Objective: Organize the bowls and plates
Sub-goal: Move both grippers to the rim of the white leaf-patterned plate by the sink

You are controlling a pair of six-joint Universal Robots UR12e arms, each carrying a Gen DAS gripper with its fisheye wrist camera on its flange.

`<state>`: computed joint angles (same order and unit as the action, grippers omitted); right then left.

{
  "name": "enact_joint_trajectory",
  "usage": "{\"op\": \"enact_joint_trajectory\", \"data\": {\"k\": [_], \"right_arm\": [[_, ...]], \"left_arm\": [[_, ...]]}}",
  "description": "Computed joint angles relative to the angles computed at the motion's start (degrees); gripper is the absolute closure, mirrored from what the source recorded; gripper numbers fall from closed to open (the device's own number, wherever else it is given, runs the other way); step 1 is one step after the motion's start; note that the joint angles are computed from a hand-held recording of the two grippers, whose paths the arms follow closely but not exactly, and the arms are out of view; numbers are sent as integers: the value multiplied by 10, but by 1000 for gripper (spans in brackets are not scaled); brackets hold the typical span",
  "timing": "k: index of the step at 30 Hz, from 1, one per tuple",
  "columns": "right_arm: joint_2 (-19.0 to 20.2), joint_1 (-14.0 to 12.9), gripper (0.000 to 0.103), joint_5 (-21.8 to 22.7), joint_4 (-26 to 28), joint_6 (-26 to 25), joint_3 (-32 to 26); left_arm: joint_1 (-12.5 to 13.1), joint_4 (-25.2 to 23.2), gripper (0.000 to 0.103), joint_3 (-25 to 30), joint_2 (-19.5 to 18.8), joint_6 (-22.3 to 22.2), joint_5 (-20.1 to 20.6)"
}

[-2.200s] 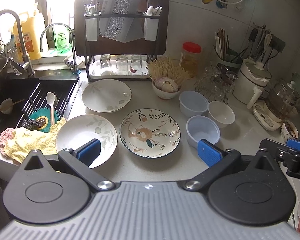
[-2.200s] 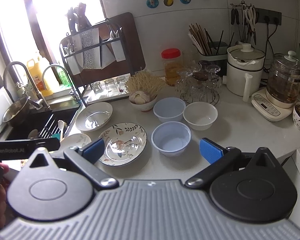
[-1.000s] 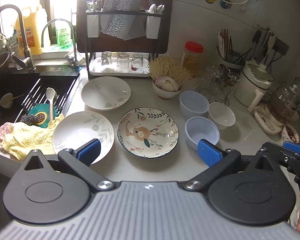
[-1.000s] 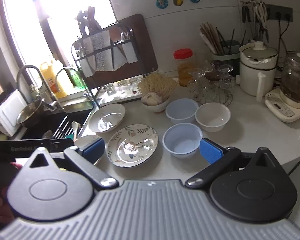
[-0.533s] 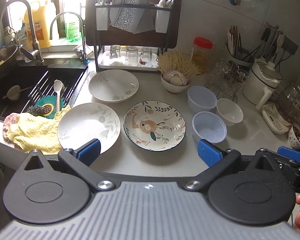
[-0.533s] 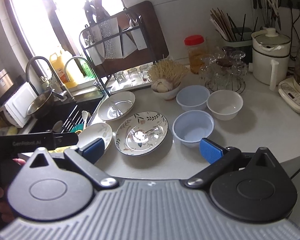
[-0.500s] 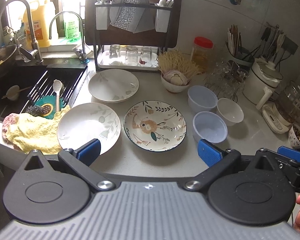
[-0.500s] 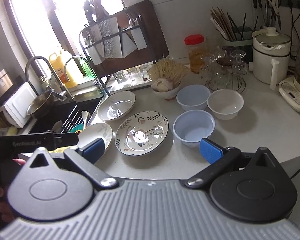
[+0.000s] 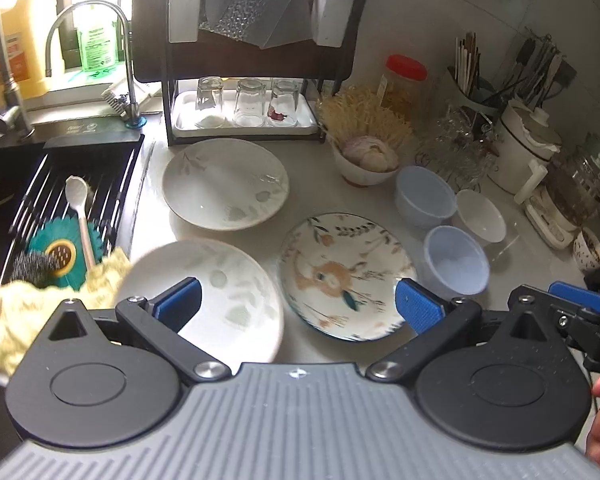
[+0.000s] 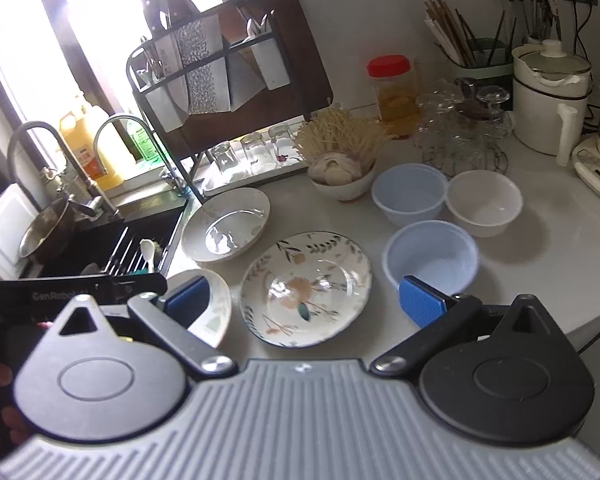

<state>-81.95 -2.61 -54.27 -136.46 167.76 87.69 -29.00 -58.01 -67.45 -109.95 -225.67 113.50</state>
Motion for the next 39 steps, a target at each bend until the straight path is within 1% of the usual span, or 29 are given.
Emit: {"op": "enact_joint_trajectory", "data": {"k": [3, 7, 11, 13, 16, 19, 20, 21, 23, 25, 27, 29, 30, 31, 34, 35, 36, 37, 38, 39], "right_arm": [[9, 25, 0, -28, -13, 27, -5], [19, 53, 0, -62, -17, 58, -11], [28, 76, 0, -77, -5, 88, -18], [32, 85, 4, -80, 2, 98, -21], [37, 96, 5, -80, 18, 119, -23], [40, 108, 8, -89, 31, 122, -24], [41, 112, 11, -97, 35, 123, -24], [43, 116, 16, -100, 41, 125, -25], [47, 116, 24, -93, 60, 138, -29], [50, 118, 24, -93, 70, 154, -28], [52, 122, 27, -107, 71, 164, -23], [55, 124, 31, -111, 80, 175, -19], [56, 125, 32, -110, 81, 179, -17], [57, 127, 32, -111, 81, 183, -14], [60, 132, 33, -123, 76, 195, -9], [60, 135, 42, -134, 73, 195, -8], [61, 138, 48, -143, 73, 194, -8], [62, 139, 51, -141, 74, 192, -8], [64, 139, 60, -139, 75, 196, -9], [66, 139, 66, -138, 78, 201, -11]], "left_arm": [[26, 26, 0, -36, 19, 31, -32], [57, 44, 0, -77, 41, 60, -66], [83, 57, 0, -110, 61, 83, -98], [94, 65, 0, -124, 69, 109, -110], [103, 64, 0, -136, 76, 150, -109], [118, 75, 0, -157, 86, 168, -140], [124, 78, 0, -164, 89, 170, -154], [129, 78, 0, -169, 91, 171, -166], [137, 76, 0, -178, 91, 177, -183], [143, 77, 0, -184, 90, 181, -196], [149, 81, 0, -191, 87, 189, -208], [153, 102, 1, -203, 87, 197, -223], [155, 107, 5, -206, 86, 203, -230], [156, 105, 12, -206, 84, 209, -234], [160, 99, 21, -209, 80, 215, -240], [161, 99, 22, -211, 79, 218, -244], [163, 96, 27, -212, 77, 222, -248], [165, 94, 34, -213, 75, 225, -251], [166, 89, 37, -213, 74, 226, -253], [168, 86, 41, -213, 73, 227, -255]]}}
